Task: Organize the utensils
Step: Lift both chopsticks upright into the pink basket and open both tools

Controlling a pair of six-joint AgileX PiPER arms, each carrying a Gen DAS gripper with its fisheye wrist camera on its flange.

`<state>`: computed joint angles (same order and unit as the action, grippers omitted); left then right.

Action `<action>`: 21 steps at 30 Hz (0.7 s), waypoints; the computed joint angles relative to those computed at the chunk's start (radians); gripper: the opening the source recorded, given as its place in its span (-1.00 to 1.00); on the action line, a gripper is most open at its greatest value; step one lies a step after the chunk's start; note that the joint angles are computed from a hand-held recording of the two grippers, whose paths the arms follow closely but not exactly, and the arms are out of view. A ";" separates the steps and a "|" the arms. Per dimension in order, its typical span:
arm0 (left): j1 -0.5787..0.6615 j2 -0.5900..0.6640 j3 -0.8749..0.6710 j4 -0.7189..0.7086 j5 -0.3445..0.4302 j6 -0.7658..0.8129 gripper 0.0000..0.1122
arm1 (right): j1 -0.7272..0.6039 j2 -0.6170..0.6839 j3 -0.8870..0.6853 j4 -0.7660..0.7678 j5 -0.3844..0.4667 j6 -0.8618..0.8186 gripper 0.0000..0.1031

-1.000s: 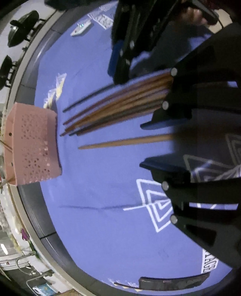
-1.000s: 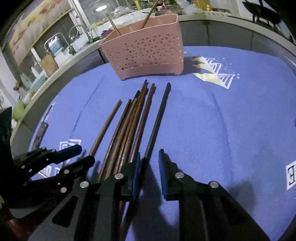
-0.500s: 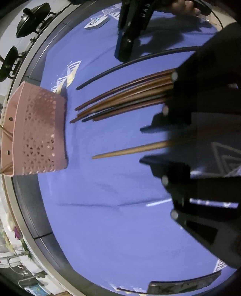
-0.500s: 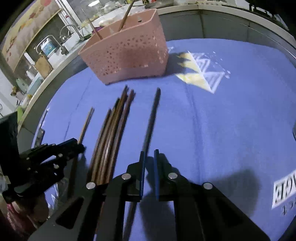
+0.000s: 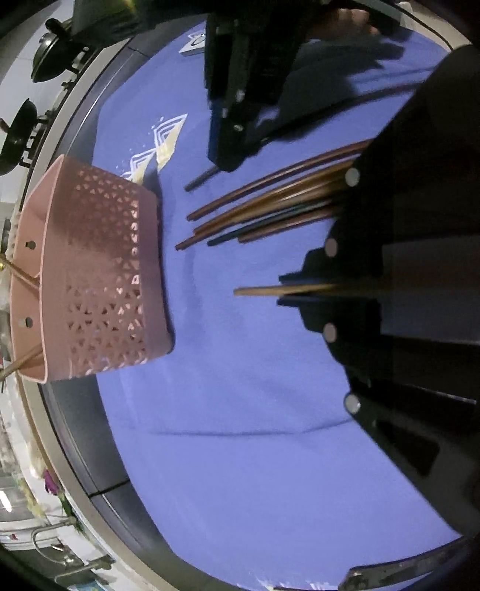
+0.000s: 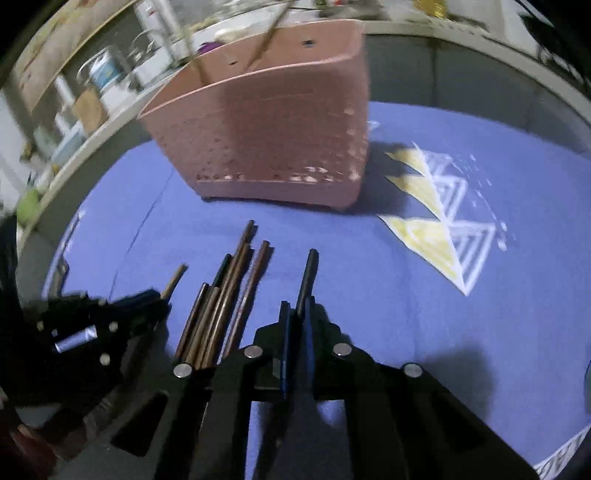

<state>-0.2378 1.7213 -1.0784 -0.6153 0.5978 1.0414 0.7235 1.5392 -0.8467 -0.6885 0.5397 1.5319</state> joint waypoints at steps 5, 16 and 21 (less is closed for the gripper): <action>0.094 -0.049 -0.024 -0.152 0.127 0.118 -0.92 | 0.052 -0.099 0.035 -0.073 -0.019 0.071 -0.90; 0.324 -0.214 -0.215 -0.458 0.471 0.132 -0.92 | 0.347 -0.284 -0.152 -0.432 0.342 0.264 -0.90; 0.317 -0.190 -0.433 -0.524 0.439 0.024 -0.92 | 0.262 -0.264 -0.337 -0.492 0.369 0.130 -0.90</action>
<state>0.0792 1.5318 -1.5118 -1.1397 1.0370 1.0654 0.9851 1.2750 -1.1839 -1.1804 0.9090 1.6616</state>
